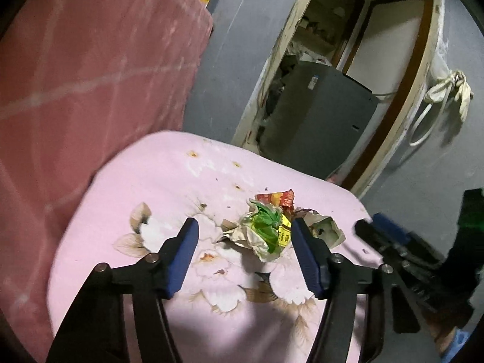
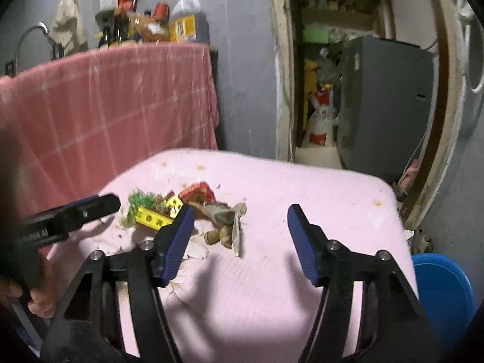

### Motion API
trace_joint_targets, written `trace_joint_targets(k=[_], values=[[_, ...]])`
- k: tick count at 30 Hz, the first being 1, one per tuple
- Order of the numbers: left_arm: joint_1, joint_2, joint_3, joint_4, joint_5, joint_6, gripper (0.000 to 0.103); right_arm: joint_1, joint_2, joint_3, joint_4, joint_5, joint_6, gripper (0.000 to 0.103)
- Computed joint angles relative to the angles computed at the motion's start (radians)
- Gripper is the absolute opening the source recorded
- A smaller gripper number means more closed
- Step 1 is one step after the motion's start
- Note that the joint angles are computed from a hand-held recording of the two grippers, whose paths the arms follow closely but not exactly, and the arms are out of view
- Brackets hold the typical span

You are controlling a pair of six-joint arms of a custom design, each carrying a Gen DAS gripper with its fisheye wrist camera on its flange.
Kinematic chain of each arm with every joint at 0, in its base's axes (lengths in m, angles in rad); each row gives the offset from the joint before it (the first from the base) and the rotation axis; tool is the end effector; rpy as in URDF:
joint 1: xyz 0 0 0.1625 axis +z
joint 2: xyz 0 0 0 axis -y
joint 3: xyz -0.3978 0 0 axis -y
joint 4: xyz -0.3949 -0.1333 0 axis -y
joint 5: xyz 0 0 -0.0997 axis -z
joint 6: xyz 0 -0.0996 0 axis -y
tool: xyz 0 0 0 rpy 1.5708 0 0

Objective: Collect trash
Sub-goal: 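Grasp the green wrapper with the left tool while the right tool grasps a white scrap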

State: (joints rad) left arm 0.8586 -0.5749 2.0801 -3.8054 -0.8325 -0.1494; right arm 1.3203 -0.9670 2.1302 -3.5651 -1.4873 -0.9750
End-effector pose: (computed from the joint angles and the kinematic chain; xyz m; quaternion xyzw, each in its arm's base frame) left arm -0.1641 -0.4966 -0.0037 0.1183 0.8728 -0.4430 0.1674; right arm 0.0076 -0.5417 0.1342 0.3397 -0.8488 0.3519 0.2007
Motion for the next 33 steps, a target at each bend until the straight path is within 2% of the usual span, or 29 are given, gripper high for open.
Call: trace_joint_targets(k=[7,11,16,23,26,33], values=[[0.037,-0.031,-0.029,0.123,-0.092,-0.065,0.054,0.027,0.030,-0.069,0.109,-0.085,0.027,0.041],[0.051,-0.042,-0.034,0.160,-0.128,-0.106,0.041,0.027,0.033,-0.087,0.147,-0.107,0.049,0.028],[0.058,-0.063,-0.033,0.184,-0.151,-0.112,0.029,0.028,0.031,-0.091,0.180,-0.127,0.058,0.006],[0.047,-0.065,-0.027,0.192,-0.167,-0.122,0.014,0.020,0.010,-0.070,0.181,-0.106,0.060,0.001],[0.041,-0.066,-0.024,0.189,-0.165,-0.125,0.003,0.012,0.001,-0.055,0.161,-0.083,0.061,0.001],[0.022,-0.062,-0.003,0.161,-0.161,-0.131,0.002,-0.007,-0.031,-0.013,0.133,-0.041,0.058,0.001]])
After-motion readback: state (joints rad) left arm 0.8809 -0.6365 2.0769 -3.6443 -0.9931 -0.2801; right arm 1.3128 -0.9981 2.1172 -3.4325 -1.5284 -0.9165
